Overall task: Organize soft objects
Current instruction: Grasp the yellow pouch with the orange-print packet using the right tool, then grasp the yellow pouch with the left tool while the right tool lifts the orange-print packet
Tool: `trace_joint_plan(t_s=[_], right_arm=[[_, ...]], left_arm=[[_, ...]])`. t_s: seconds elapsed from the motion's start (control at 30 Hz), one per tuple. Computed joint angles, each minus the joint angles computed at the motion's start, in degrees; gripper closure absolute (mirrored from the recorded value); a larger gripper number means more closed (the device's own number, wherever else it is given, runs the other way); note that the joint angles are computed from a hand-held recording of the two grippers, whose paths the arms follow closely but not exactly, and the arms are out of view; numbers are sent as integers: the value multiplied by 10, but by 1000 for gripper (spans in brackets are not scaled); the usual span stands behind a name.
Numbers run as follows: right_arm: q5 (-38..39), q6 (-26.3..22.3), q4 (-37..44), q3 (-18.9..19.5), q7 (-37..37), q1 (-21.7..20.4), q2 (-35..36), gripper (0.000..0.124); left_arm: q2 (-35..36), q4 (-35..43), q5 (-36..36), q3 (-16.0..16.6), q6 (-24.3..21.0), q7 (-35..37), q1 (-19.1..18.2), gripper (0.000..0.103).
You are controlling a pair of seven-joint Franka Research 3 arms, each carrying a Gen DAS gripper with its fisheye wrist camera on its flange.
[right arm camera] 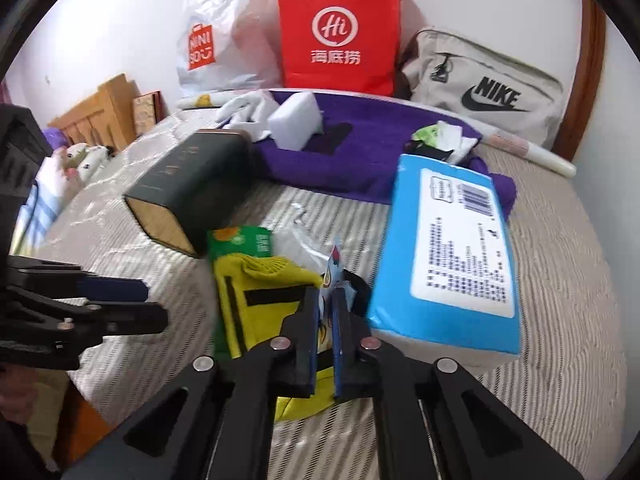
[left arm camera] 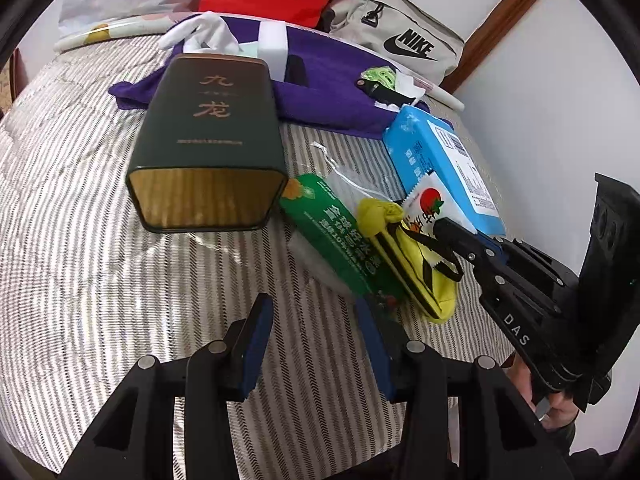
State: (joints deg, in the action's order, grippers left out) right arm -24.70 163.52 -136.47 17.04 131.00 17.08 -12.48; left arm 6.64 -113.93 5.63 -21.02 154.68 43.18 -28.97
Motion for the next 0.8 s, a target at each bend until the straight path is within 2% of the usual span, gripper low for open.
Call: trace_joint_plan(t_s=[0.13,0.37,0.5,0.57,0.67,0.8], right_arm=[[26,43,-24,-10,-19,6,-24,122],[122,81,-61,-16,-80,9,-69,122],[169,109,-80,-18,-107,10,-86,122],[187,120,-90,-13,-116,5,-97,122],[220,134,-106,-21,-137,13,-115,122],[260,145,-131,-36,-170,28,-142,122]], left_arm=[[11,8,-6,-2,4,6,-1,61],[39,33,-25,-12,29,35,-3,61],[66,59,-43,-20,29,48,-4,62],[72,65,-32,-15,39,40,-11,62],[88,98,14,1,0,8,-32,62],[103,122,33,1,-17,0,-37,62]])
